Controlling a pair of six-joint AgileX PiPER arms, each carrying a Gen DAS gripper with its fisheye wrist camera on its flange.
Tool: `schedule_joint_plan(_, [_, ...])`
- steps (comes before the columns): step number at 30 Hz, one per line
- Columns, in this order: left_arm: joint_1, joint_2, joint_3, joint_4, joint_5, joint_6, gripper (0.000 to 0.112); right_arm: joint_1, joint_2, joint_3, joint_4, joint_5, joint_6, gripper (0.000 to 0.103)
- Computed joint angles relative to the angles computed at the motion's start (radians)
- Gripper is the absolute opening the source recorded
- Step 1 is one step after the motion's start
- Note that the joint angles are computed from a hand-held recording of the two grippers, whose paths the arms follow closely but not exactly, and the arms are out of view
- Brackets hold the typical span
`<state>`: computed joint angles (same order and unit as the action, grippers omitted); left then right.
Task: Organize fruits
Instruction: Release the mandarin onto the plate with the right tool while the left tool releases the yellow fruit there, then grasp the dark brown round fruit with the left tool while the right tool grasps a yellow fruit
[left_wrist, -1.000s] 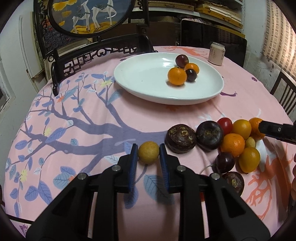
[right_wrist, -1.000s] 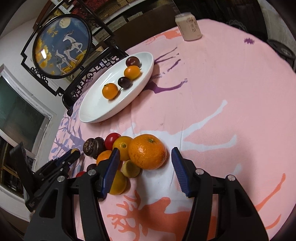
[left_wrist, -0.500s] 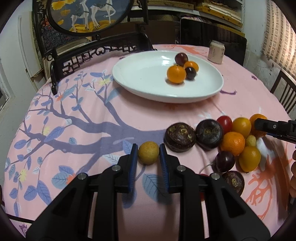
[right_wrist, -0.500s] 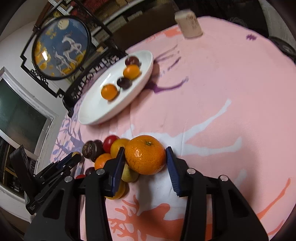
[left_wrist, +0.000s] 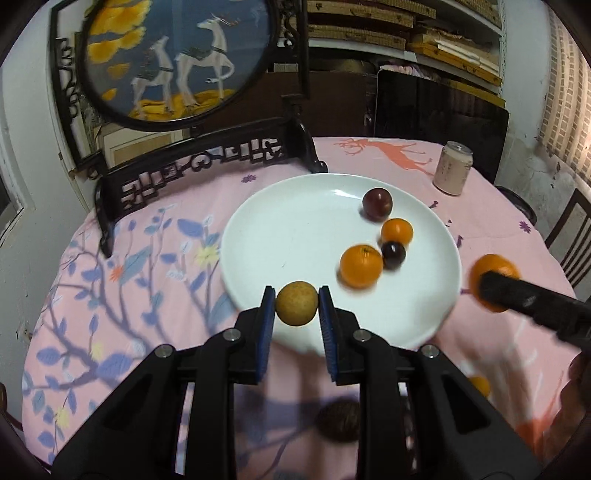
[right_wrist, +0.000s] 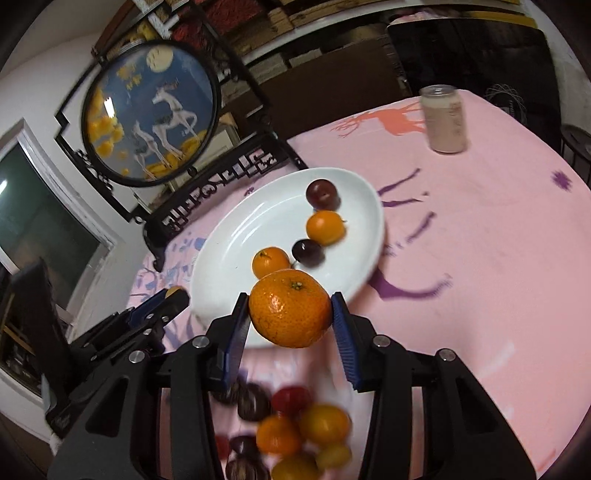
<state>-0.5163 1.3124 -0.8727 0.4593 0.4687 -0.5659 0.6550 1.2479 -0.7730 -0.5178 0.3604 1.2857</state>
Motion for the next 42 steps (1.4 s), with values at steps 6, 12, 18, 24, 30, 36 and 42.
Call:
schedule_joint_plan(6, [0.036,0.092,-0.017,0.016,-0.061,-0.032,0.049,-0.088,0.148,-0.070,0.212,-0.064,-0.272,0.047])
schedule_joint_plan(12, [0.107,0.045,0.002,-0.178,-0.084,0.138,0.057,-0.085,0.054,0.004,0.048,-0.100,-0.103,0.056])
schedule_joint_plan(18, [0.108,-0.056,0.104,-0.141,-0.080,0.105,0.064,0.002,-0.084,0.093,-0.092,-0.056,0.088,0.057])
schedule_joint_plan(24, [0.032,-0.187,0.232,-0.035,-0.045,0.032,0.072,0.180,-0.219,0.202,-0.354,0.096,0.452,0.061])
schedule_joint_plan(30, [-0.098,-0.235,0.315,0.140,-0.003,-0.141,0.072,0.185,-0.306,0.284,-0.331,0.097,0.525,0.061])
schedule_joint_plan(36, [-0.140,-0.193,0.319,0.219,-0.010,-0.211,0.074,0.164,-0.309,0.286,-0.288,0.074,0.477,0.061])
schedule_joint_plan(42, [-0.203,-0.147,0.319,0.364,0.011,-0.352,0.081,0.170,-0.298,0.280,-0.281,0.075,0.463,0.061])
